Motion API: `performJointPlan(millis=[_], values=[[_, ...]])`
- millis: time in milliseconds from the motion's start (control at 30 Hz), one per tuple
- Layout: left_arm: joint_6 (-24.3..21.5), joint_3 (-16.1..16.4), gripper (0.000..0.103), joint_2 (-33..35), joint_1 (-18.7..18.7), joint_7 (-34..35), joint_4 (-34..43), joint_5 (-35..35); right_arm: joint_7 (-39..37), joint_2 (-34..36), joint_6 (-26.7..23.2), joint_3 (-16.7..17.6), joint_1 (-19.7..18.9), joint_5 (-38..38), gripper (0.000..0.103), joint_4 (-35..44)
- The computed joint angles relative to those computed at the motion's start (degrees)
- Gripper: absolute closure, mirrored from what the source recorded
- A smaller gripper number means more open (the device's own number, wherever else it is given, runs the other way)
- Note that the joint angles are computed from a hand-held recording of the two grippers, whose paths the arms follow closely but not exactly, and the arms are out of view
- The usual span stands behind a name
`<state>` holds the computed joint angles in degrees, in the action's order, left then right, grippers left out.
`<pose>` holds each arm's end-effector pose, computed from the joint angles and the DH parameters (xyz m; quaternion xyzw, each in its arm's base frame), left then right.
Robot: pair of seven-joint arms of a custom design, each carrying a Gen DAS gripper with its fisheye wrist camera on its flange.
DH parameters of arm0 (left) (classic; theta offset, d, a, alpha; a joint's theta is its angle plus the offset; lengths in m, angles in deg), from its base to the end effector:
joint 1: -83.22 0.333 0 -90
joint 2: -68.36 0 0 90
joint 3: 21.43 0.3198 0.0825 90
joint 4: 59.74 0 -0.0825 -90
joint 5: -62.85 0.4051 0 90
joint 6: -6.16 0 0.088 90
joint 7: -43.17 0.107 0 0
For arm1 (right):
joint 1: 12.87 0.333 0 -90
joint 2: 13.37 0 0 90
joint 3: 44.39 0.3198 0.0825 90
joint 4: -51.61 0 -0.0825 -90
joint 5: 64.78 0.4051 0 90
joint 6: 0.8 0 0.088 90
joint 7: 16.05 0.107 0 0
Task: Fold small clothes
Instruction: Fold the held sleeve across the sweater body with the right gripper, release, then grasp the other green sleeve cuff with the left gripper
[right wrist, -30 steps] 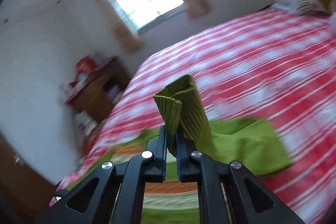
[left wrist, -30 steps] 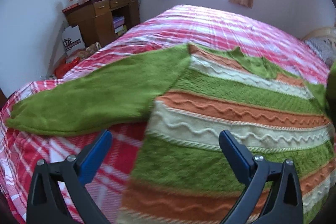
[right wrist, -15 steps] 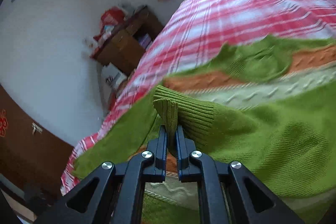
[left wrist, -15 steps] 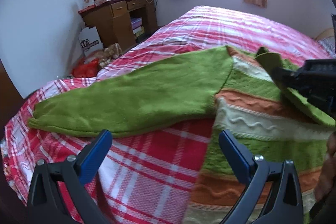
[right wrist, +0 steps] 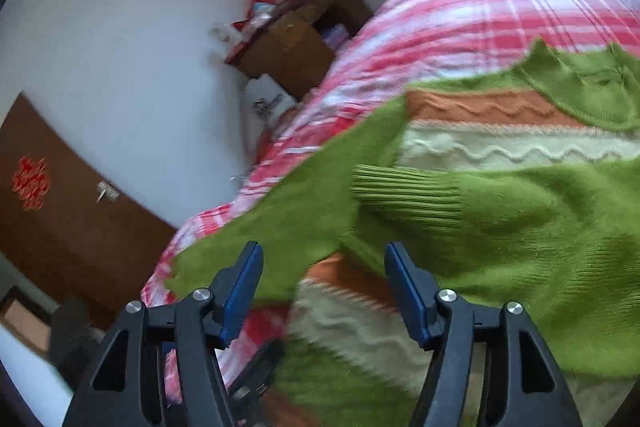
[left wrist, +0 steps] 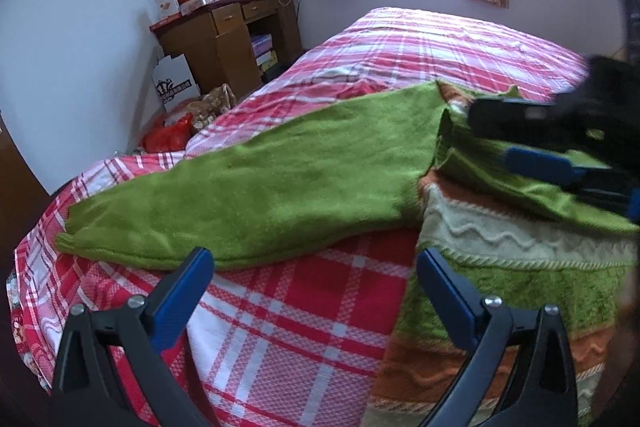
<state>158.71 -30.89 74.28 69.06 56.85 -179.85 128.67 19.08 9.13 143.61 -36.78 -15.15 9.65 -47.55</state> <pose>0.5469 -0.2660 0.4021 -0.6461 0.6504 -0.2259 0.3295 0.7041 0.0469 0.3857 -0.6332 0.6029 0.0188 0.4850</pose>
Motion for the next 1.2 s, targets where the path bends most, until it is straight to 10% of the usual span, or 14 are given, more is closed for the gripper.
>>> performJointPlan(millis=[67, 133, 333, 467, 567, 767, 967, 1200], values=[[-1.15, -0.20, 0.000, 0.44, -0.42, 0.42, 1.20, 0.48, -4.37, -4.54, 9.04, -0.37, 1.26, 1.91, 0.046, -4.84], [-2.38, -0.49, 0.000, 1.45, -1.14, 1.30, 3.42, 1.08, -5.28, -7.21, 16.67, -1.87, 3.03, -1.45, 0.077, -7.87], [-7.02, -0.36, 0.000, 7.99, -4.59, 5.17, 13.41, -0.94, 9.37, -10.46, 29.09, -8.59, 2.54, -19.25, 0.077, -13.99], [-11.91, 0.85, 0.000, 14.38, -7.71, 9.63, 21.49, -4.85, 27.81, -8.17, 23.95, -17.41, 3.44, -37.47, 0.077, -13.68], [-13.76, 1.48, 0.000, 19.22, -8.94, 14.76, 27.21, -10.66, 25.41, -7.44, 18.52, -14.93, -2.09, -35.83, 0.077, -13.60], [-13.41, 5.19, 0.000, 22.34, -12.01, 15.47, 30.76, -13.21, 10.18, -11.13, 22.84, -6.28, -10.46, -22.71, 0.079, -19.29], [-7.40, 5.47, 0.000, 21.48, -10.23, 14.61, 28.03, -18.37, -1.43, -16.03, 24.48, -6.94, -10.25, -3.49, 0.077, -20.64], [-7.63, 6.73, 0.000, 21.83, -11.78, 14.25, 28.53, -18.61, 14.07, -5.14, 21.05, -10.74, -6.96, -23.66, 0.077, -8.59]])
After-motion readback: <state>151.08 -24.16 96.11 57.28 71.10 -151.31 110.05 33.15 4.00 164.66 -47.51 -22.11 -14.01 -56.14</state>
